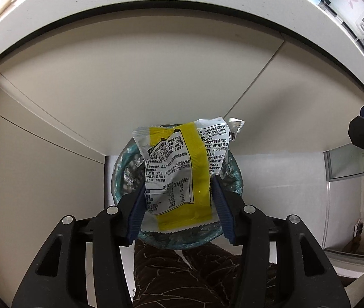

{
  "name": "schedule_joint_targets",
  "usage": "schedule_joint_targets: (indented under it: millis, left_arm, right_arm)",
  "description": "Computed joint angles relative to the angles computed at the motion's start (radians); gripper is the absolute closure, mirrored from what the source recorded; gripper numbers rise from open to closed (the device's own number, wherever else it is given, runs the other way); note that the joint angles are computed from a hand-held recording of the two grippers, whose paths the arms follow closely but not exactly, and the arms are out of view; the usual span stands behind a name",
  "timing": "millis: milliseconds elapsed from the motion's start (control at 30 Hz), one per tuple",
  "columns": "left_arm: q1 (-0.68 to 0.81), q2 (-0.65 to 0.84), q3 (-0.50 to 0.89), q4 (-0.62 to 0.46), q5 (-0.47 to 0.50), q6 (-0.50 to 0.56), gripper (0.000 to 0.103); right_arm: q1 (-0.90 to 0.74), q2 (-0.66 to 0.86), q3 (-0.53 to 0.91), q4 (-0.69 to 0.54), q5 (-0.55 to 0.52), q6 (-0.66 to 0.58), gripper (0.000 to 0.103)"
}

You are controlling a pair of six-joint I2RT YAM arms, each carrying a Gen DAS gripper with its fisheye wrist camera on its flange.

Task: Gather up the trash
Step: 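Open the left tool to drop the yellow wrapper into the bin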

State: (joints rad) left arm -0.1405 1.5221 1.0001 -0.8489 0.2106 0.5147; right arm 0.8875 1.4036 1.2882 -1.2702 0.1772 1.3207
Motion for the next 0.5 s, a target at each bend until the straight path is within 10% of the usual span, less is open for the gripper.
schedule_joint_targets:
  millis: [500]
  left_arm:
    - [-0.007, -0.025, 0.005, -0.014, 0.025, -0.027, 0.019]
  right_arm:
    - [-0.026, -0.011, -0.033, 0.023, -0.017, -0.014, 0.010]
